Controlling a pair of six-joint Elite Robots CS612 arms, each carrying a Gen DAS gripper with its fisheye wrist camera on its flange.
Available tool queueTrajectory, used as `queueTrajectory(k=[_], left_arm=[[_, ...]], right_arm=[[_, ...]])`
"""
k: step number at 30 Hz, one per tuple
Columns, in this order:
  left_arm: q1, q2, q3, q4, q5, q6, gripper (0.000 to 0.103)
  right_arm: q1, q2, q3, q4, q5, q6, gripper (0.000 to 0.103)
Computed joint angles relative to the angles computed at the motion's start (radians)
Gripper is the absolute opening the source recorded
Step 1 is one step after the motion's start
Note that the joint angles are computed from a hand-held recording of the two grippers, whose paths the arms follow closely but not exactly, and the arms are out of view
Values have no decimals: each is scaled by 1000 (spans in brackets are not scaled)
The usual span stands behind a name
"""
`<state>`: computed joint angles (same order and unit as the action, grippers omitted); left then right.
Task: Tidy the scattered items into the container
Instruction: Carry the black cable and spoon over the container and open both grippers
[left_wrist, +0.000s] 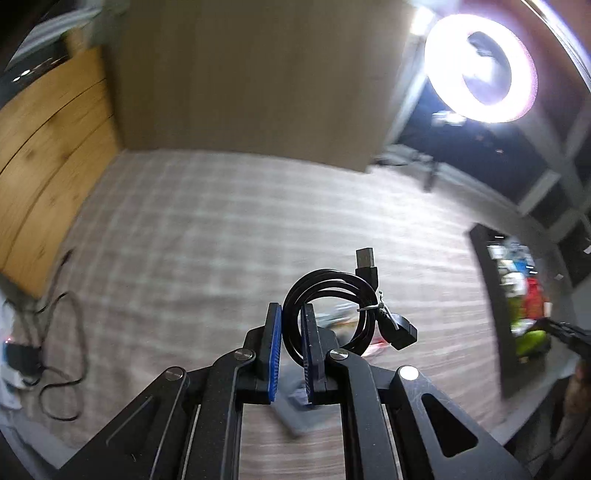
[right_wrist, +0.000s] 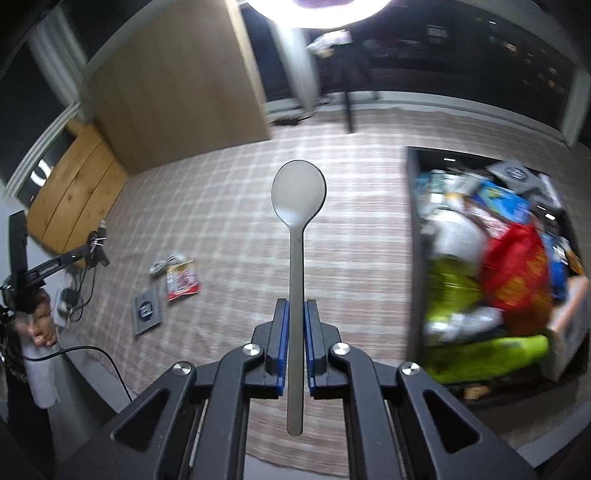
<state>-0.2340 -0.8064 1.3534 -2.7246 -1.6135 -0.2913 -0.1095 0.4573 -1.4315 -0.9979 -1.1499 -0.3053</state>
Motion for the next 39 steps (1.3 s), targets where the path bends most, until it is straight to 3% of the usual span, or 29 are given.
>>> queueTrajectory(k=[6, 13, 21, 25, 27, 28, 29, 39], left_arm=[[-77, 50, -97, 14, -91, 43, 9], [-177, 131, -256, 91, -170, 90, 9], [-263, 241, -476, 179, -137, 94, 9], [-284, 299, -586, 211, -98, 91, 13], [-289, 335, -665, 286, -109, 104, 47], [-291, 341, -678, 289, -104, 96, 46], [-294, 339, -674, 279, -82, 93, 42], [-278, 262, -531, 211, 4, 73, 42]], right_arm=[[-83, 13, -19, -26, -25, 64, 8], [-158, -1, 23, -72, -67, 70, 8], [-200, -44, 132, -131, -53, 17, 8], [-211, -59, 171, -127, -15, -30, 9], [-212, -70, 196, -115, -19, -36, 34], [-214, -69, 197, -125, -19, -18, 52], [-216, -67, 196, -135, -12, -8, 56], [-218, -66, 198, -168, 26, -14, 55]])
